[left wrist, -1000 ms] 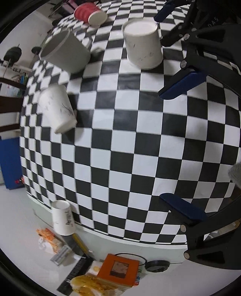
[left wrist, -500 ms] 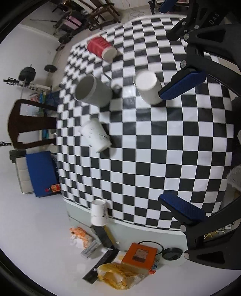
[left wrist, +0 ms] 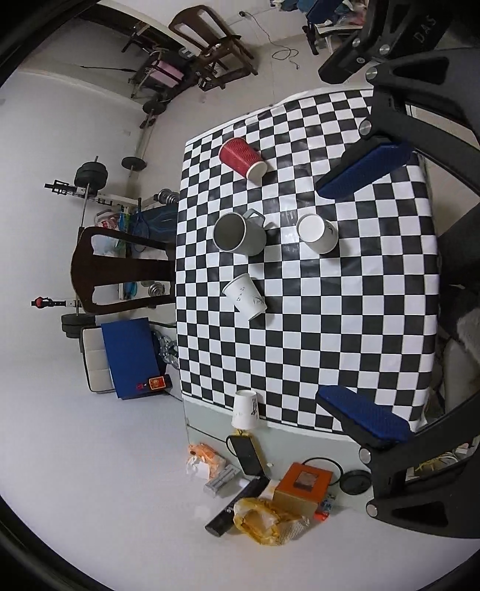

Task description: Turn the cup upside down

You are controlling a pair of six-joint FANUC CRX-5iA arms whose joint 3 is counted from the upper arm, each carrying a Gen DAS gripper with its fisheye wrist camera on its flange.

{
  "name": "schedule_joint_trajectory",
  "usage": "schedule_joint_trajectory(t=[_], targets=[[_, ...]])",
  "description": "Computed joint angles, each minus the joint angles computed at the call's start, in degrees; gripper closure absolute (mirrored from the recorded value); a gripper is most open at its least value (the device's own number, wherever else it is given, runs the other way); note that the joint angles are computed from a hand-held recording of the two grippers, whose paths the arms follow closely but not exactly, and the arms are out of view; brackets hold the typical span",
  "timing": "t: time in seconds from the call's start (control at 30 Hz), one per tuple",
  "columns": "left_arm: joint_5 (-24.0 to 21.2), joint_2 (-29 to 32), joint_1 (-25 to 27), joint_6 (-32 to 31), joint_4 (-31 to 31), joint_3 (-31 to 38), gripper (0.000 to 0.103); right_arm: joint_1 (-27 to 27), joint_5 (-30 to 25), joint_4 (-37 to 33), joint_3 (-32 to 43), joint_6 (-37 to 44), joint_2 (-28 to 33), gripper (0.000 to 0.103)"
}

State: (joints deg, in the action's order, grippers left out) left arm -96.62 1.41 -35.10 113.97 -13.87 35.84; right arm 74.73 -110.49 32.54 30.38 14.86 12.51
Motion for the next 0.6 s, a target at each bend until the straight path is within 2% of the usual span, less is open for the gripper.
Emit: schedule_joint_trajectory(t=[0.37, 0.6], targets=[[-10.12, 2.64, -0.70, 0.28, 0.09, 8.94, 0.000, 3.13, -8.83, 2.12, 15.04, 1.84, 4.62, 0.000], [-12.97, 3.08, -1.21, 0.95, -0.41, 11.04, 0.000, 3.65, -12.00, 1.33, 20.41, 2.87, 6.74, 0.000]])
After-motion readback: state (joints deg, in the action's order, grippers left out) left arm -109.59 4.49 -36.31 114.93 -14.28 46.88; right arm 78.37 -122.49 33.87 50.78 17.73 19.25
